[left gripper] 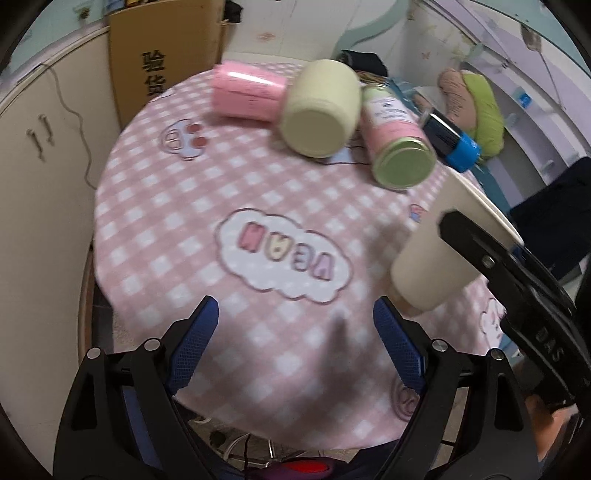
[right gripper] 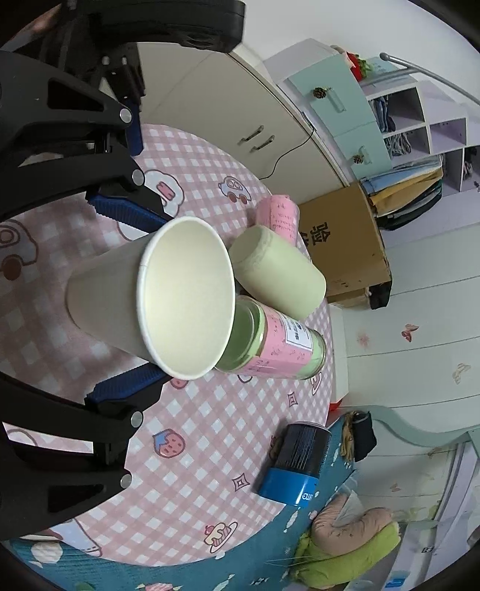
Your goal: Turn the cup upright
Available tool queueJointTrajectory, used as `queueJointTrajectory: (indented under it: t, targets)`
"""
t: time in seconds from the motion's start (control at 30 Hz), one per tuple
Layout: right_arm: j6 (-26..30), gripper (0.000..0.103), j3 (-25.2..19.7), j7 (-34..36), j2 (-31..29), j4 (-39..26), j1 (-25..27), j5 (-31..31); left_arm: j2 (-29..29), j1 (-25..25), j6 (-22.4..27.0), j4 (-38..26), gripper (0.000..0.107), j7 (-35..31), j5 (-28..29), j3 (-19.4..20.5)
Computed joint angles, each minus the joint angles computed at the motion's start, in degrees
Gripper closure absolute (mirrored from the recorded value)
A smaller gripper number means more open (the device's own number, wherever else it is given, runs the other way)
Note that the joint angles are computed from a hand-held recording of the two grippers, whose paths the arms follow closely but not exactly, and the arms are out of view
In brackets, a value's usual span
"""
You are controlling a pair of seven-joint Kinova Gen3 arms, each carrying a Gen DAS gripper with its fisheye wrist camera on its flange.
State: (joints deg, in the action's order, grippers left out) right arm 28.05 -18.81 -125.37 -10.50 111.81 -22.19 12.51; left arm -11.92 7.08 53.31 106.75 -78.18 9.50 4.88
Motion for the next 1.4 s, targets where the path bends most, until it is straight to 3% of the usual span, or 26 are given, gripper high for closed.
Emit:
queueJointTrajectory:
  t: [0.13, 0.33, 0.5, 0.73, 0.97, 1.4]
  targets:
    - [-0.15, 0.036, -0.6, -0.77, -0.67, 1.09, -0.13, 0.01, -1.34, -0.51, 0.09, 0.51, 0.021, 1.73, -2.43, 1.03]
    - [-1.3, 0.018, -1.68, -2.23, -2.73, 2.5, 0.57, 0.58, -2.21, -0.31, 0.75, 0.12, 0.02, 4.94, -5.28, 2.53]
    - [0.35, 0.013, -2.54, -2.35, -5.42, 2.29, 1.35, -0.53, -4.48, -0.23, 1.22, -0.25, 0.018, 8.8, -8.6, 5.09]
    - [8.58, 0.008, -4.77, -3.25, -11.41, -0.26, 4.67, -2.03, -9.08, -1.31, 3.88, -1.63, 0.017, 17.32, -15.54, 10.8]
    - [17.8, 0.007, -7.61, -3.03, -16.45, -3.84, 7.58, -2.04, -13.61, -1.98, 7.06, -3.98, 0.017, 21.09, -18.35, 14.82]
    - [23.65, 0.007, -10.08, 1.36, -26.35, -6.53, 12.88, -5.86, -21.3, -7.31, 9.75, -7.99, 0.015, 21.94, -19.42, 22.22]
